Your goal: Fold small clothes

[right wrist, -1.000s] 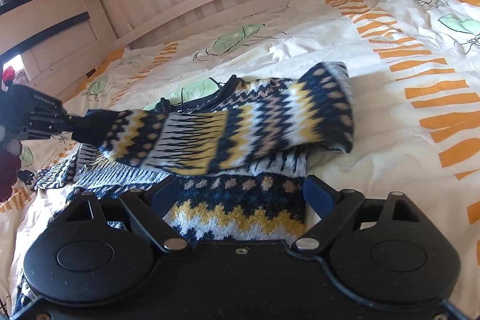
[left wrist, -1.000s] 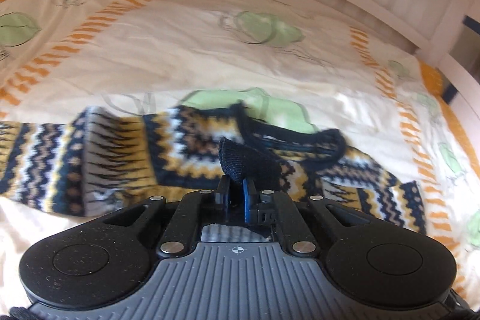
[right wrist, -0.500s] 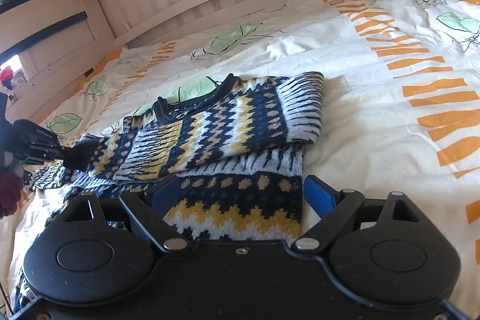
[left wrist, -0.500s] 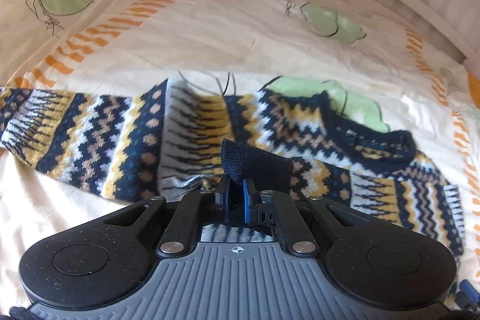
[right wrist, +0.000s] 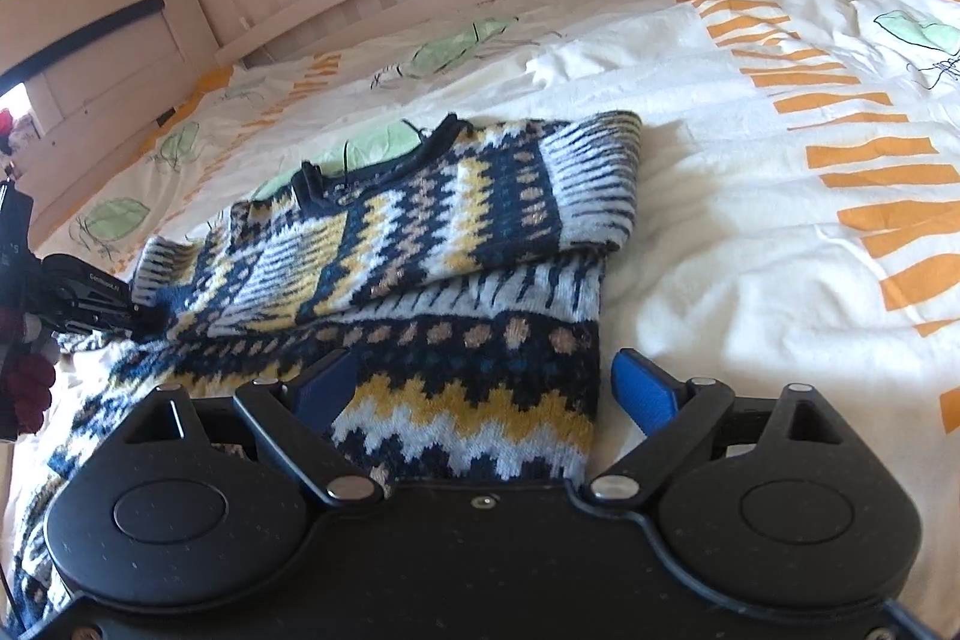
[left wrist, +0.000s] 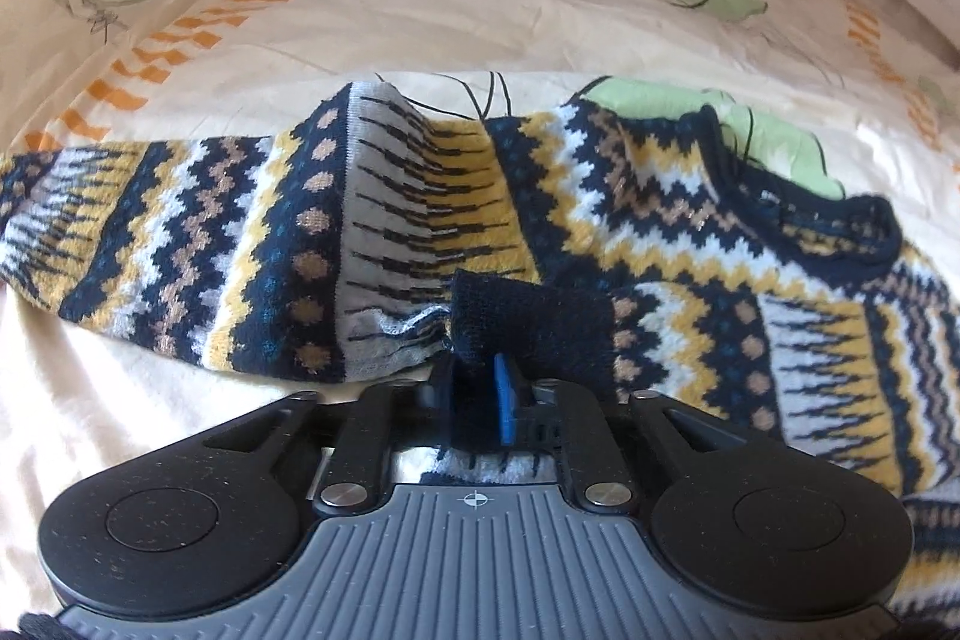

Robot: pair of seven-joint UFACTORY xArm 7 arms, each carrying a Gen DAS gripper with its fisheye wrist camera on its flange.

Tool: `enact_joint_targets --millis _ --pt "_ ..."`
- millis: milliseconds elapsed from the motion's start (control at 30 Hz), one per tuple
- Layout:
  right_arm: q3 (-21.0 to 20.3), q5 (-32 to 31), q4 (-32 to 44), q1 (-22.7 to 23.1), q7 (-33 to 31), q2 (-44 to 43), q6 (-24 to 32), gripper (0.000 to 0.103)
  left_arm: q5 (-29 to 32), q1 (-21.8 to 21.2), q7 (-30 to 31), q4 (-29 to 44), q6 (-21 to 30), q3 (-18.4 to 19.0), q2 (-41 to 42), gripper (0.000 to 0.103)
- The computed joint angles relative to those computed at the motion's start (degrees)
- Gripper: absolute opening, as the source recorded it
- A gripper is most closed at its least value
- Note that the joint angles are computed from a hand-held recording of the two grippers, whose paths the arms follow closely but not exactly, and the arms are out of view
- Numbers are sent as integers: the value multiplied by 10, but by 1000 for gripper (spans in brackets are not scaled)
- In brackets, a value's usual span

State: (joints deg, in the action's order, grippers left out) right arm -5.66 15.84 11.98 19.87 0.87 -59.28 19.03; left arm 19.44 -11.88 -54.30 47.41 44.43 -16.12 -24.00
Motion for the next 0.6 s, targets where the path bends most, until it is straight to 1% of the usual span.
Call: enact_joint_targets --millis 33,100,233,300,333,433,533,600 --pt "3 -3 0 -1 -1 0 1 95 12 3 -1 2 8 -7 3 28" --pt "9 -7 -1 -1 -2 3 2 97 32 5 -4 -3 7 -14 2 33" --pt "16 -14 -4 -1 -1 8 -2 100 76 10 -19 -7 18 -30 3 47" --pt "14 -17 -4 3 -7 10 -4 103 88 9 -27 -10 16 -31 2 51" --pt "17 -20 -5 2 -7 12 -3 103 92 9 -33 -15 12 -30 0 54" --pt "26 -28 -5 -1 -7 19 -6 103 107 13 -57 -31 -5 -30 -6 65" --pt "29 -32 -8 -2 -5 18 -9 103 117 19 -78 -60 -45 -27 -24 67" --pt "24 -31 -11 1 -6 16 -14 103 132 27 -92 -74 -63 -35 -32 68"
